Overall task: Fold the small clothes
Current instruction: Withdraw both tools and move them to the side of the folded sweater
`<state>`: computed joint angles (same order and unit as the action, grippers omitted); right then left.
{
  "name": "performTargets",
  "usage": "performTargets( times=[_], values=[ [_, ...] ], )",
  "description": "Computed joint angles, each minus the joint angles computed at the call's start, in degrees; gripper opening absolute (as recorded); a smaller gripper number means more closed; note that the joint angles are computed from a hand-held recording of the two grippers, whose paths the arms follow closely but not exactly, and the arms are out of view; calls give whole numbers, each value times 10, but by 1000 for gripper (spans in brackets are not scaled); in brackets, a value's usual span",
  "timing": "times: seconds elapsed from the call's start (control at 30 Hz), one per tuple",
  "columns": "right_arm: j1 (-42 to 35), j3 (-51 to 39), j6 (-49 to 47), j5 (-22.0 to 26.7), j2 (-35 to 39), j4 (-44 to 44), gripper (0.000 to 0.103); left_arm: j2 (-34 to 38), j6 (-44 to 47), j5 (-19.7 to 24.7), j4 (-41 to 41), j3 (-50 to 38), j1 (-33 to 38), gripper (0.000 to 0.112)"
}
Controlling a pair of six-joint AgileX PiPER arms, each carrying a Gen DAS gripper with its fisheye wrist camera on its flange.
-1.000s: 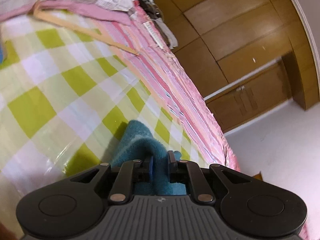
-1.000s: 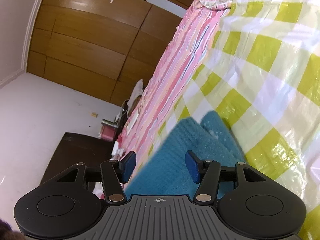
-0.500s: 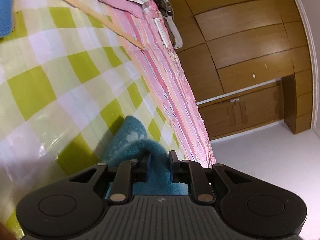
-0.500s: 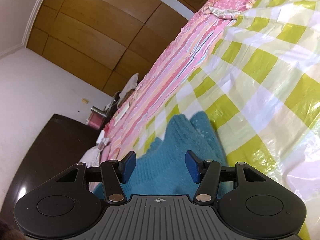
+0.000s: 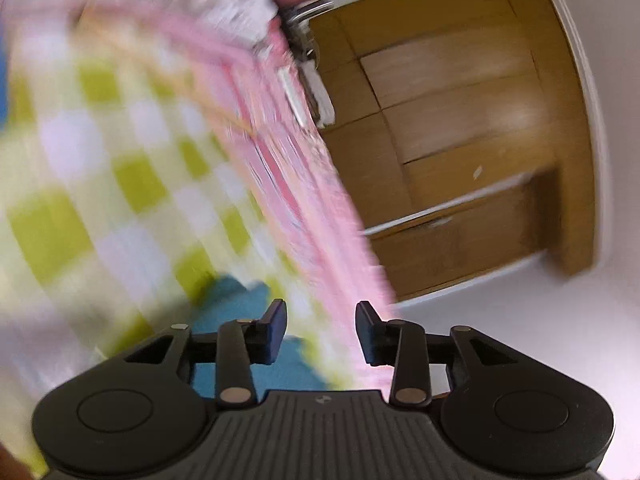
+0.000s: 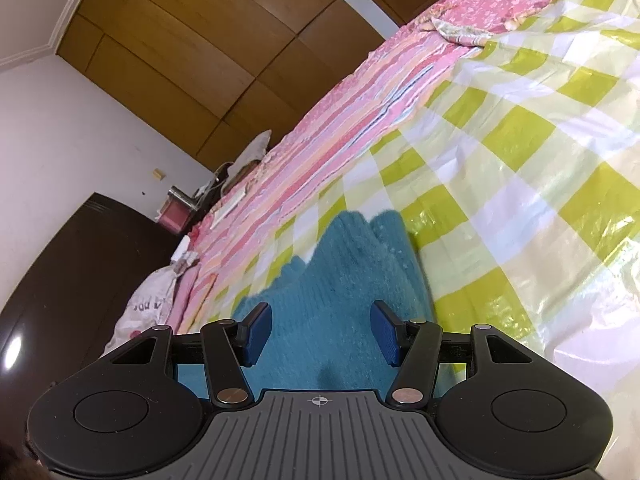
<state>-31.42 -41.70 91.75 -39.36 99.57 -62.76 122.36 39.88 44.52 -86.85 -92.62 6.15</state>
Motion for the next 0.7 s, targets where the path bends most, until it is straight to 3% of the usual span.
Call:
performTargets(
  times=[0.13,0.27,0.43,0.53,0.6,0.7],
  values=[
    [8,13,-27,16,-19,18,56,-54,30,-117,154,22,-53,43],
    [44,23,-92,100,-60,37,55,-70,70,-189,206,66,-81,43],
    [72,37,-173,170,-84,62,57,-70,80,-182,225,114,-64,44],
    [80,24,-128,210,-62,12,57,-70,72,-195,259,136,-68,46],
    [64,20,-79,190,-43,-30,57,-76,118,-196,217,152,-63,47],
    [27,24,-21,133,-31,-69,57,-77,150,-159,193,152,-48,47]
  ],
)
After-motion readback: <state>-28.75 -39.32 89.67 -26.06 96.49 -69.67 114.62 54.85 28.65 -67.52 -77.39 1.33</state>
